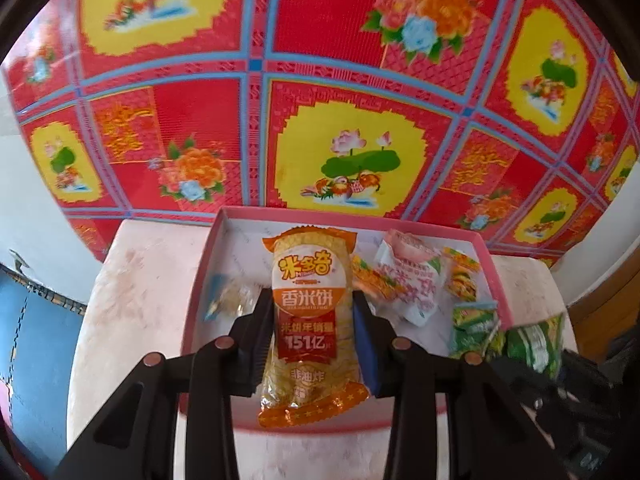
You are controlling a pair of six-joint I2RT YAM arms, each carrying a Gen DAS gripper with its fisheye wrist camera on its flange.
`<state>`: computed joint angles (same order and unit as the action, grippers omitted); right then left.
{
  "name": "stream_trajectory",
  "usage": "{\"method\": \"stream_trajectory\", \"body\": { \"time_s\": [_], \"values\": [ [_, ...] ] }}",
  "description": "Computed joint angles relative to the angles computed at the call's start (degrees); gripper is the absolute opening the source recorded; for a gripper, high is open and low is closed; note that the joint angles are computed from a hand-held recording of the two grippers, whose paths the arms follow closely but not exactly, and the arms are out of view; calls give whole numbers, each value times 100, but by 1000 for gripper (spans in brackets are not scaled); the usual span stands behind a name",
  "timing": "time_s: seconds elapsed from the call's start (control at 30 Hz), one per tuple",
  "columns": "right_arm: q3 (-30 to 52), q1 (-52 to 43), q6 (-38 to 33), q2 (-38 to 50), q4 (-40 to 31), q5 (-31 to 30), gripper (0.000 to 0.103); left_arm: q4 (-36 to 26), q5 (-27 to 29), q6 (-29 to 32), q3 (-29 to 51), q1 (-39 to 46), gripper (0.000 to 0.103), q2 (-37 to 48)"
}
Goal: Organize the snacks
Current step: 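Carry the rice-cake bag with the left tool while the right tool carries the pea bag over the box, then open the left tool to drop the rice-cake bag while the right tool releases the pea bag in the box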
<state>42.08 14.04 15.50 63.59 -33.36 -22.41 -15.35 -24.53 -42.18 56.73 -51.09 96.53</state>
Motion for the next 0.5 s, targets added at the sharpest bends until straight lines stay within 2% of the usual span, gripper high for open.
{"method": "stream_trajectory", "body": {
  "time_s": [0.17,0.5],
  "values": [
    [-48,-42,-4,276,168,-72,32,86,-90,409,337,175,39,419],
    [-44,-140,-74,626,421,41,32,554,239,778,462,527,39,905]
  ]
}}
